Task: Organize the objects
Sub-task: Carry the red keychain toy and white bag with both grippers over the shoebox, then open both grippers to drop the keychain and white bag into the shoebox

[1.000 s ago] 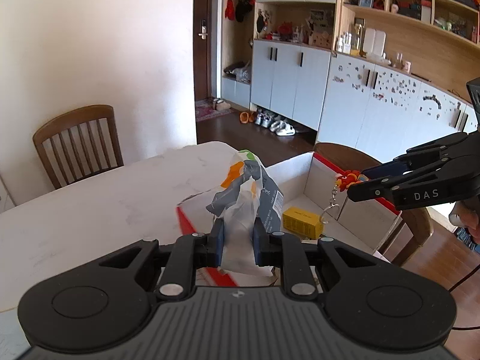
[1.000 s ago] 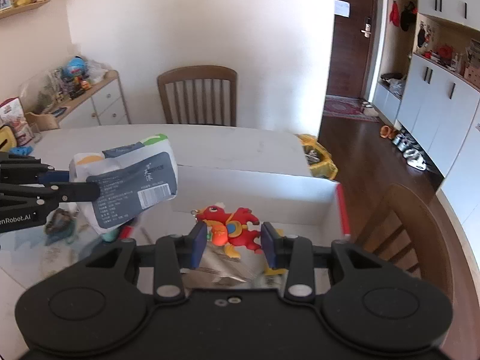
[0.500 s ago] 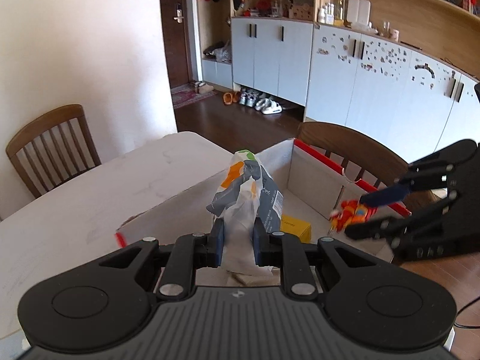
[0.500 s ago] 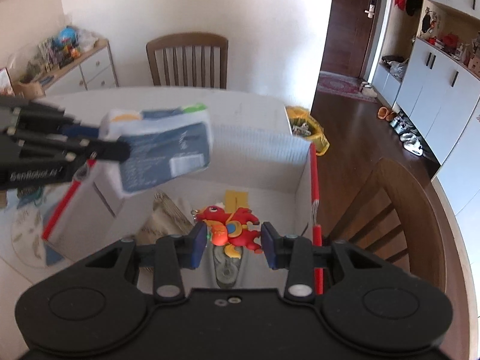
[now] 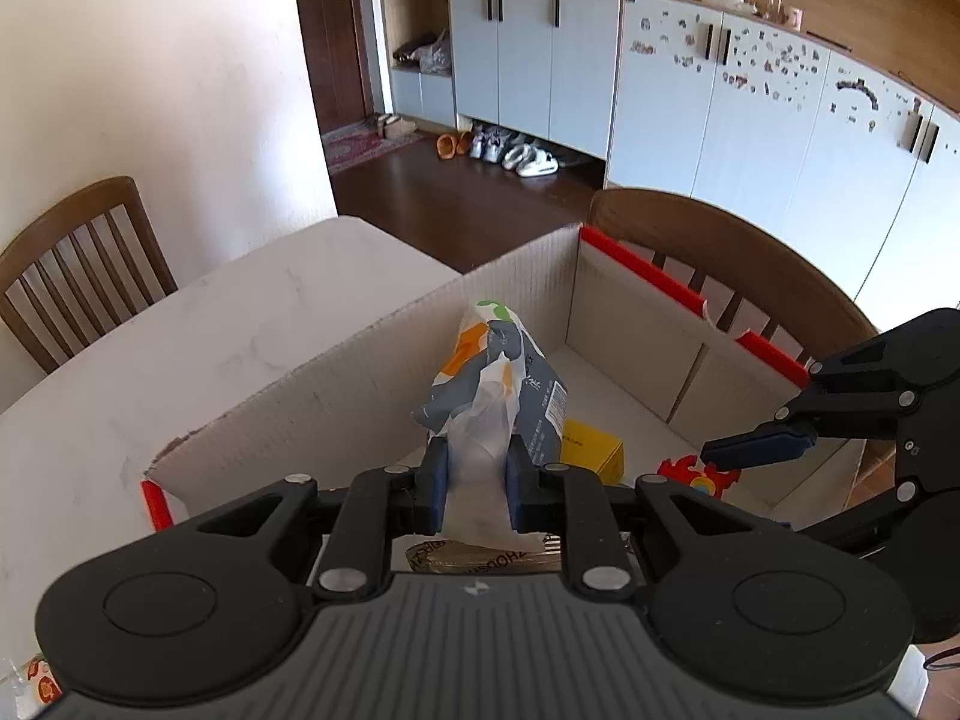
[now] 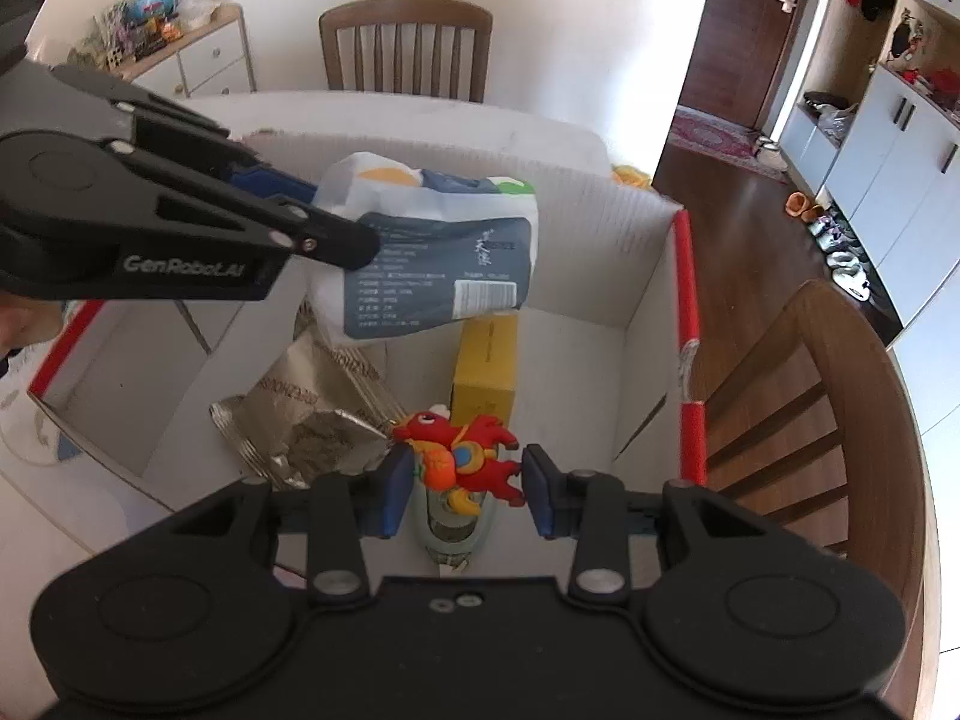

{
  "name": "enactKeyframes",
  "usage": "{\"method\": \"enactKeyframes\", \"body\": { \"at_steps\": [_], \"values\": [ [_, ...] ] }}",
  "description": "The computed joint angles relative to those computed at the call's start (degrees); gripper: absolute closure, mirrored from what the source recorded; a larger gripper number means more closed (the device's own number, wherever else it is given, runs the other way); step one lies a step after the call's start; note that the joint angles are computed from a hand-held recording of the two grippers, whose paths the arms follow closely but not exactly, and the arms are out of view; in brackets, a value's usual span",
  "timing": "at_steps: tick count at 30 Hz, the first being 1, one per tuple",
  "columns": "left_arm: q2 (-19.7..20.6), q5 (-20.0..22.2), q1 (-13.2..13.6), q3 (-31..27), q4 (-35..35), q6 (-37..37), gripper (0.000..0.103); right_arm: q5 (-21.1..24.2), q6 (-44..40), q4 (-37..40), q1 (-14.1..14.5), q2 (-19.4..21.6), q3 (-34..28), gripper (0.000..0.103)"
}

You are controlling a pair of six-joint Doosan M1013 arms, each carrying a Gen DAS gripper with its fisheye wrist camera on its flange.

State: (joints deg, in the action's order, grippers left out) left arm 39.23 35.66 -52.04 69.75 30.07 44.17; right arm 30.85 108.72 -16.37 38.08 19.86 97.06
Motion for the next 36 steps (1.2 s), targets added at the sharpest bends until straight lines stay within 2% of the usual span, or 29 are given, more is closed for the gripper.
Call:
{"method": "enactKeyframes", "body": {
  "at_steps": [13, 22, 28, 30, 31, 36],
  "values": [
    [2.47, 6.59, 0.83, -4.08, -7.33, 5.29, 0.084, 1.30, -4.74, 4.48, -1.31, 1.80, -1.12, 0.065],
    [2.33, 6.10, 1.19, -3.81, -8.72, 3.97, 0.082, 1.22, -5.85, 6.41, -1.89, 1.33, -0.90, 0.062],
    [1.63, 5.08, 1.11, -2.33, -9.03, 3.37, 0.068, -0.04, -7.27, 8.81, -2.12, 0.44, 0.03, 0.059],
    [1.17, 4.56, 0.86, -1.55, -8.01, 2.04, 0.049, -0.60, -7.34, 9.27, -2.08, 0.05, 0.42, 0.058],
    [0.84, 4.26, 0.71, -1.03, -7.16, 0.87, 0.046, -0.84, -7.70, 9.79, -2.12, -0.06, 0.50, 0.057],
    [-0.73, 2.70, 0.25, 1.01, -4.42, -2.63, 0.044, -2.55, -8.40, 12.00, -2.25, -1.21, 1.35, 0.055]
  ]
}}
